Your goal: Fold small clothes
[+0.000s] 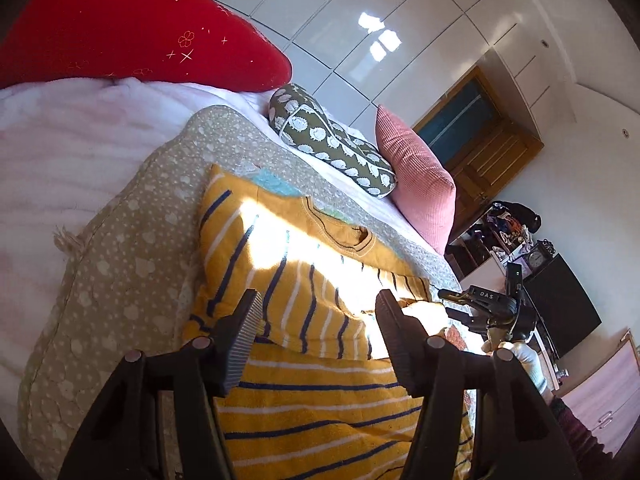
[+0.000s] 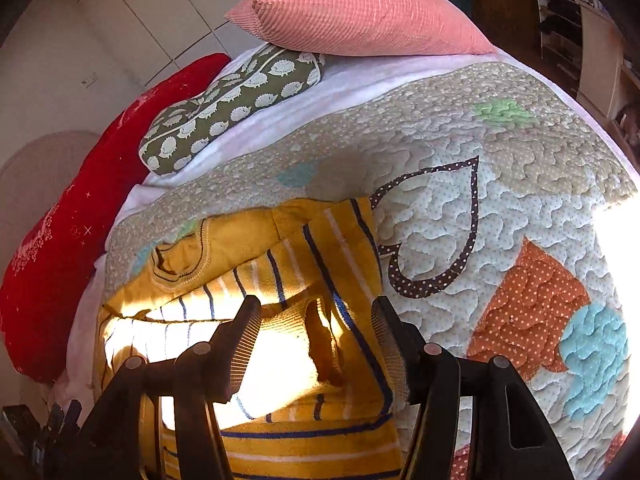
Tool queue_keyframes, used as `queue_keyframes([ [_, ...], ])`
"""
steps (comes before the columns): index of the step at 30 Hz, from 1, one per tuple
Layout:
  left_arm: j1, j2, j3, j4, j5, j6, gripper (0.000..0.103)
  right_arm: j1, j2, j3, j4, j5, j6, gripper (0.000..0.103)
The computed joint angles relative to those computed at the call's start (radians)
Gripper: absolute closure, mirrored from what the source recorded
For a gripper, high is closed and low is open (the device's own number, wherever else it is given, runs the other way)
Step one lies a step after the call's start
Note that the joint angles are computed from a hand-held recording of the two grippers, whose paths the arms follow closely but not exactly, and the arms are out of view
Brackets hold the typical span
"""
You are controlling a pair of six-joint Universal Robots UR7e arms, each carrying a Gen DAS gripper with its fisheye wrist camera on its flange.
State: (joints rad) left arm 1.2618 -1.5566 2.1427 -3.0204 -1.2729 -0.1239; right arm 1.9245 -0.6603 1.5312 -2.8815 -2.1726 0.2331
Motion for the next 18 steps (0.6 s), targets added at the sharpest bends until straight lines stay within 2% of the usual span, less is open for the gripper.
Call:
queue_keyframes([
  [1,0.002,0.001,-0.003,0.003,0.003,-0.005,0.045,-0.008,0.019,-0.040,0.067,0.001,0.027,0.042],
  [3,0.001,0.005,-0.007,0.003,0.023,-0.005,0.045,-0.015,0.042,-0.078,0.151,0.018,0.067,0.048],
  [4,-0.001,0.003,-0.005,0.002,0.033,-0.004,0.045,-0.016,0.045,-0.085,0.185,0.050,0.057,0.065],
  [5,-0.001,0.001,-0.004,0.003,0.038,-0.004,0.045,-0.012,0.050,-0.097,0.235,0.067,0.044,0.077],
  [6,-0.001,0.001,-0.005,0.006,0.041,-0.006,0.045,0.000,0.060,-0.115,0.285,0.054,0.025,0.095],
  [8,-0.001,-0.004,-0.002,0.004,0.048,-0.010,0.045,0.037,0.080,-0.139,0.289,-0.021,-0.059,0.096],
  [12,0.007,0.002,-0.007,0.004,0.078,-0.034,0.044,0.076,0.086,-0.124,0.000,-0.077,-0.225,0.096],
  [13,0.012,0.005,-0.012,0.013,0.079,-0.044,0.044,0.082,0.098,-0.130,-0.053,-0.107,-0.257,0.096],
  [15,0.027,0.009,-0.020,0.032,0.063,-0.062,0.044,0.087,0.144,-0.166,-0.102,-0.215,-0.313,0.094],
  [16,0.033,0.009,-0.025,0.044,0.051,-0.069,0.044,0.080,0.148,-0.163,-0.100,-0.235,-0.306,0.093],
  [18,0.039,0.012,-0.031,0.061,0.047,-0.076,0.044,0.047,0.109,-0.125,-0.023,-0.181,-0.206,0.088],
])
